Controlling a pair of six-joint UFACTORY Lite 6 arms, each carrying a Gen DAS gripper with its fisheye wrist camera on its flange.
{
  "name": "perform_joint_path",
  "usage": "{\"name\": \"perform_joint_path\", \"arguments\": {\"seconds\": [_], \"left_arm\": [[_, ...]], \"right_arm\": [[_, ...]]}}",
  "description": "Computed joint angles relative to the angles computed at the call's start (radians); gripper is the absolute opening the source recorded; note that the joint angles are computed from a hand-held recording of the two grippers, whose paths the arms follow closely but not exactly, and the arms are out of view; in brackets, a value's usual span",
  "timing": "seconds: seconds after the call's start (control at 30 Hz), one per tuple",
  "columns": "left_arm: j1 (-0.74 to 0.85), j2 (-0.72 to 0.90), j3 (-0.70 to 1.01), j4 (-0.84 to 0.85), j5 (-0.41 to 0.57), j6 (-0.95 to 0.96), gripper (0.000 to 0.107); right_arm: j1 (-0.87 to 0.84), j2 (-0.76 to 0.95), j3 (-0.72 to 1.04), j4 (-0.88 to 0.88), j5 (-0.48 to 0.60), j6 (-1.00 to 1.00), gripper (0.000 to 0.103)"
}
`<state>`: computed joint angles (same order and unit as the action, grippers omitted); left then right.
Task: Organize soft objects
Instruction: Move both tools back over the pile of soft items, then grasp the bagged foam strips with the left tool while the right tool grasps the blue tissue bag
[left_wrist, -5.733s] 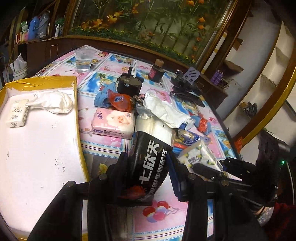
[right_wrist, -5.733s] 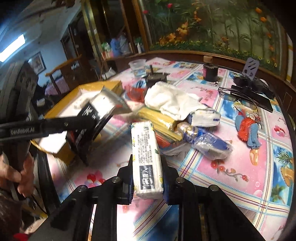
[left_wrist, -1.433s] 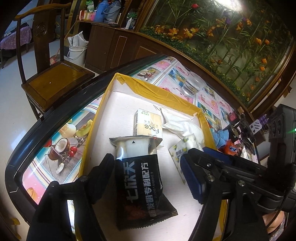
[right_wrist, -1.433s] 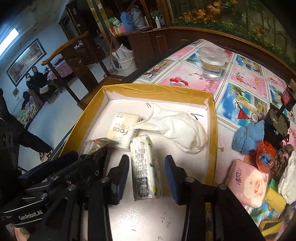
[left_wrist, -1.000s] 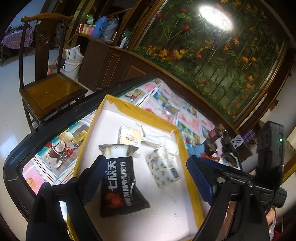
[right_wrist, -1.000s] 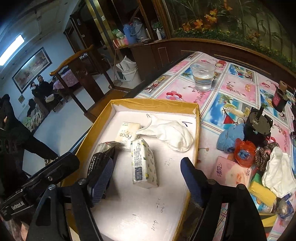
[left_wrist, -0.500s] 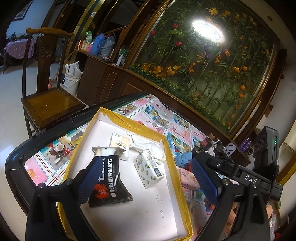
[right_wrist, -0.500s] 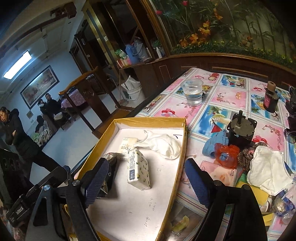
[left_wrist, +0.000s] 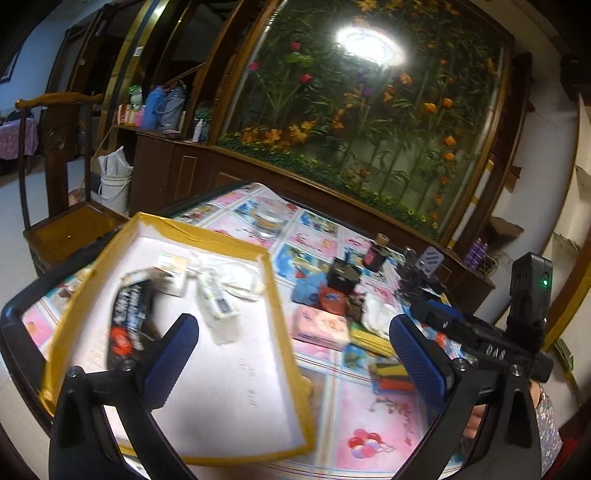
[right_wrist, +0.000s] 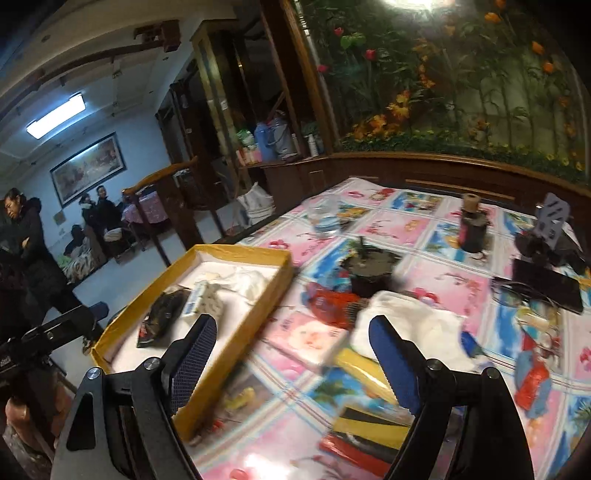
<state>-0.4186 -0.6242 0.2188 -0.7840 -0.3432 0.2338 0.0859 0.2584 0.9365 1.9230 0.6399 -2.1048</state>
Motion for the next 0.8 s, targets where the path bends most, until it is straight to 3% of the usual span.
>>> {"name": "perform_joint_path", "arguments": {"seconds": [0.07, 0.13, 0.23, 0.37, 0.57, 0.67, 0.8], "left_arm": [[-0.142, 0.114, 0.036, -0.048, -0.092, -0.017, 0.103], [-0.221, 0.274, 0.096, 0.021, -0.142, -0.123, 0.103], [-0.267, 0.525, 0.211, 0.238, -0.150, -0.360, 0.103], [-0.299, 0.756, 0.340, 0.386, -0.149, -0.513, 0.103], [-0.376, 0.845, 0.407, 0.185, -0.161, -0.287, 0.103], [-0.369, 0.834, 0.391, 0.248, -0.177, -0.329, 0.103], [-0.371, 0.835, 0.382, 0.297, -0.197, -0.365, 0.103]], "right_arm": [[-0.137, 0.039, 0.020, -0.116, 0.090, 0.094, 0.088], [-0.235, 0.107, 0.074, -0.196, 0.129, 0.172, 0.088], [-0.336, 0.242, 0.179, -0.322, 0.176, 0.296, 0.087], [-0.346, 0.364, 0.302, -0.390, 0.081, 0.434, 0.085], [-0.372, 0.426, 0.386, -0.516, 0.079, 0.558, 0.085], [-0.343, 0.440, 0.387, -0.595, 0.111, 0.630, 0.085], [-0.297, 0.386, 0.310, -0.614, 0.169, 0.557, 0.081]]}}
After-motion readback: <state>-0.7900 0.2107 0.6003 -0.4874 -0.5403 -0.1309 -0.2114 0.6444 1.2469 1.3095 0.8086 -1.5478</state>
